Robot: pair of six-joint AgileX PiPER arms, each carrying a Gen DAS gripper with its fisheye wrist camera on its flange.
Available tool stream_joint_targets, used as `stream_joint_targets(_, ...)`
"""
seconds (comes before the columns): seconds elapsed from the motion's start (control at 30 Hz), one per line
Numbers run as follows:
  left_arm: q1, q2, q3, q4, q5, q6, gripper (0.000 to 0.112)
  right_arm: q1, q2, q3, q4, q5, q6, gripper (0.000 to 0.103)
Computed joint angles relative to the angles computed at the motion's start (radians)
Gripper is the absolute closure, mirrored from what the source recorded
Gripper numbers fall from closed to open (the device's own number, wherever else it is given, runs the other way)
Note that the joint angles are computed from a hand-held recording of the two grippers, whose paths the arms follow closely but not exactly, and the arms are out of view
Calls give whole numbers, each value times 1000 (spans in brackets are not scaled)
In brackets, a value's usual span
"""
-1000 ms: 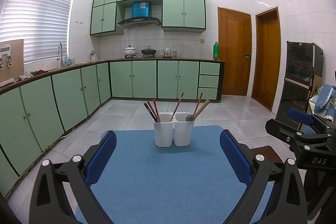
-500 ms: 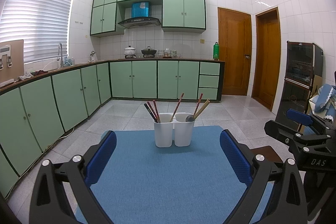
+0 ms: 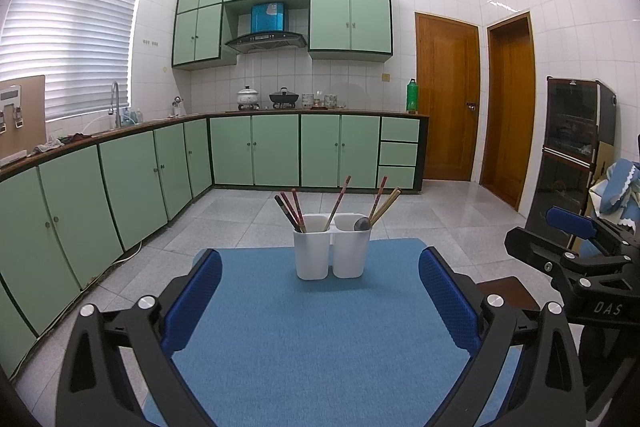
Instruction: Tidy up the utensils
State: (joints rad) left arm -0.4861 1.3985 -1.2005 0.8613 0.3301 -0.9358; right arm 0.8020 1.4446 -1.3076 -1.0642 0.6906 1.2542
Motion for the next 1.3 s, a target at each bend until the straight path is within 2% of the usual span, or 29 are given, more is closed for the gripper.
stream_joint_targets(1.3, 28, -8, 24, -37, -27, 39, 16, 7, 33, -1, -14, -8, 32, 6)
